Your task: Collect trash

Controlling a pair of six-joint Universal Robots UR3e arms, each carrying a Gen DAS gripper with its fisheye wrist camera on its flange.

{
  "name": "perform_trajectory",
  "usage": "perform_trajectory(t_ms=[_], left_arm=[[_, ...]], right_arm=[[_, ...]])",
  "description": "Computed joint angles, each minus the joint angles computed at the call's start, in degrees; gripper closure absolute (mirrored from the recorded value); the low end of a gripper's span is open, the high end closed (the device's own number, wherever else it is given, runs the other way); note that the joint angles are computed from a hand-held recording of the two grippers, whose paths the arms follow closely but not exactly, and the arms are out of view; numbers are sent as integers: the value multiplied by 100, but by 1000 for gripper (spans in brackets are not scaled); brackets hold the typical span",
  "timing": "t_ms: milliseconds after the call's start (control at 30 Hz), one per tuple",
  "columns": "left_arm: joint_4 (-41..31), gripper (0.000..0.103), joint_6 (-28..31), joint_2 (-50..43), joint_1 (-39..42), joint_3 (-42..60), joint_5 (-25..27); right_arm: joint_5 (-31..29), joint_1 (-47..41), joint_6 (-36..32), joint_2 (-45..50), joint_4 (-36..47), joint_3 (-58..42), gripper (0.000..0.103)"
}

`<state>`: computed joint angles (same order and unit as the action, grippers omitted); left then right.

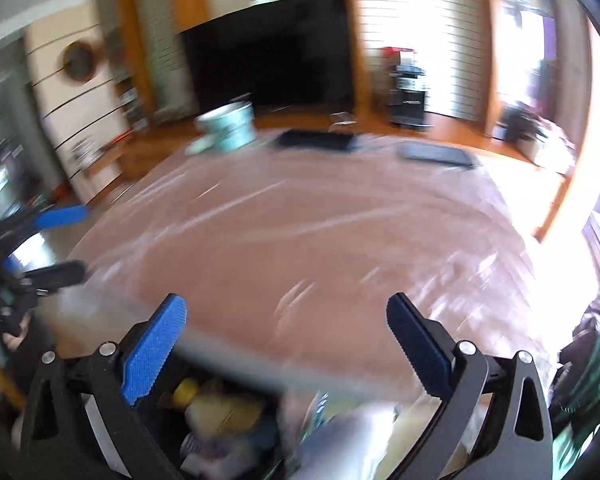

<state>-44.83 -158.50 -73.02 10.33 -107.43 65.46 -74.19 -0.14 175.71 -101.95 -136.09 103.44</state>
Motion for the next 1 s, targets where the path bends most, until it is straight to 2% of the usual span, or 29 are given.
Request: perform_trajectory(t_ms=[133,167,267,333,467,633,867,967,1000], left_arm=[[381,2,-943,-1907,-88,1359,546],[428,2,-1118,-2342,-171,1726,818],[427,2,-1296,-3294,-248,2559,1181],[252,2,-1397,-3718,-201,2973,1200],[22,2,-1588,-4395,-271,3738,1549],[-214,2,-1790,-4968,-325,4406,1674],[-357,2,-1832,-5226,-357,4682,1813],[-607,1,-1729,-5432,-539,5065,2202],[-644,1,-1733,-5443,-541,5100,2176]], right_arm=[[-511,-245,186,1625,-153,-1245,4],[-591,-299,161,1959,-170,-1487,4],[-530,-547,256,2868,60,-2326,4],[-634,-606,355,3281,191,-2733,4],[-856,-627,369,3875,193,-3346,4],[-1016,-611,351,4416,481,-4068,4],[-1142,-564,412,4631,531,-4305,4],[-1428,-425,389,4757,709,-4540,4],[-1618,-336,367,4851,827,-4704,4]])
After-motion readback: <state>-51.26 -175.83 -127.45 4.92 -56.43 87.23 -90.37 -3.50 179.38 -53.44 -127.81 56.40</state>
